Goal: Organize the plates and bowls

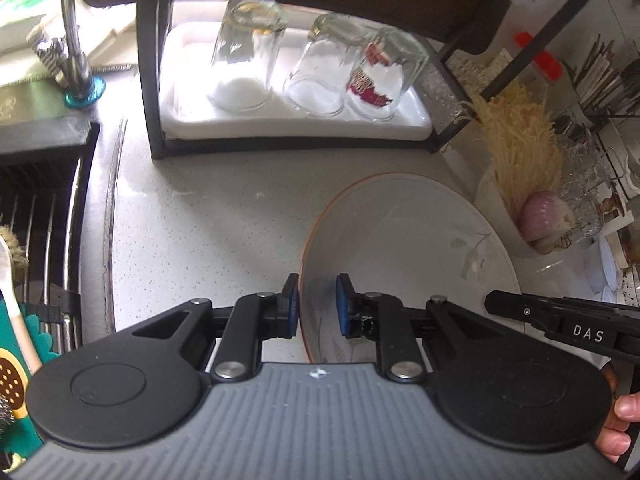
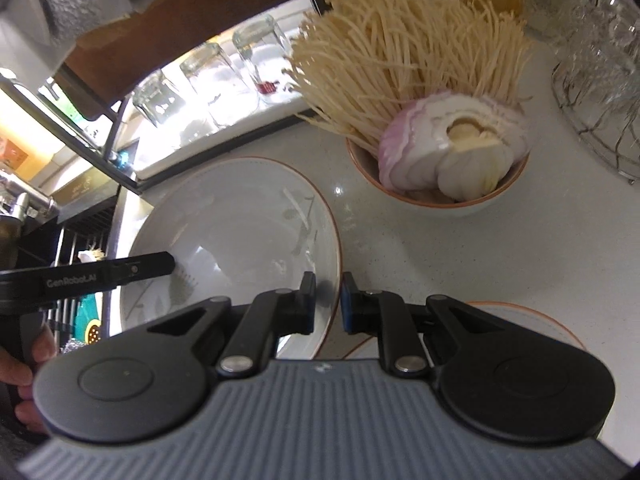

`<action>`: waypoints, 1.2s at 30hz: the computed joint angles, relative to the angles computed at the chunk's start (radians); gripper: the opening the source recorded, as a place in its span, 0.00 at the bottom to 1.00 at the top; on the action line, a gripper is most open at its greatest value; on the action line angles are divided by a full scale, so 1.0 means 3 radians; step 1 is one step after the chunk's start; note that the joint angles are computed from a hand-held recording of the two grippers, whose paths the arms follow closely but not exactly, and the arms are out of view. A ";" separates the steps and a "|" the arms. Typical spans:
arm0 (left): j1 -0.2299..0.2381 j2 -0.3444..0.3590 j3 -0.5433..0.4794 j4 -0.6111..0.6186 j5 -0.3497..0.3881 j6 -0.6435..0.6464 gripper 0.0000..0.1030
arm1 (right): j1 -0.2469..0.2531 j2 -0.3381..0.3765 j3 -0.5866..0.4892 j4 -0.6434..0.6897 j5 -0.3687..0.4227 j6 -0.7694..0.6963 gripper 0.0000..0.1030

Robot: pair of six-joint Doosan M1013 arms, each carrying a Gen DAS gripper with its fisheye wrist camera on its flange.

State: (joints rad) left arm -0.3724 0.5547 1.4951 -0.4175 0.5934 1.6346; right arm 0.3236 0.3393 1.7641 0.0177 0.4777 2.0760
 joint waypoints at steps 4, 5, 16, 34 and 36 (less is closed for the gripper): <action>-0.0004 -0.0079 0.0013 -0.0107 -0.0027 0.0122 0.20 | -0.0002 -0.0129 0.0062 -0.0101 -0.0069 0.0099 0.15; 0.0000 -0.0087 0.0010 -0.0167 -0.0014 0.0145 0.20 | 0.0003 -0.0157 0.0077 -0.0155 -0.0088 0.0149 0.15; -0.0145 -0.0245 0.0053 -0.0228 -0.0078 0.0366 0.20 | 0.0002 -0.0514 0.0403 -0.0721 -0.0306 0.0869 0.15; -0.0475 -0.0300 0.0147 -0.0184 -0.0117 0.0400 0.21 | -0.0031 -0.0944 0.0888 -0.1342 -0.0267 0.1702 0.15; -0.0509 -0.0285 0.0154 -0.0137 -0.0112 0.0364 0.21 | -0.0041 -0.0960 0.0931 -0.1355 -0.0260 0.1732 0.15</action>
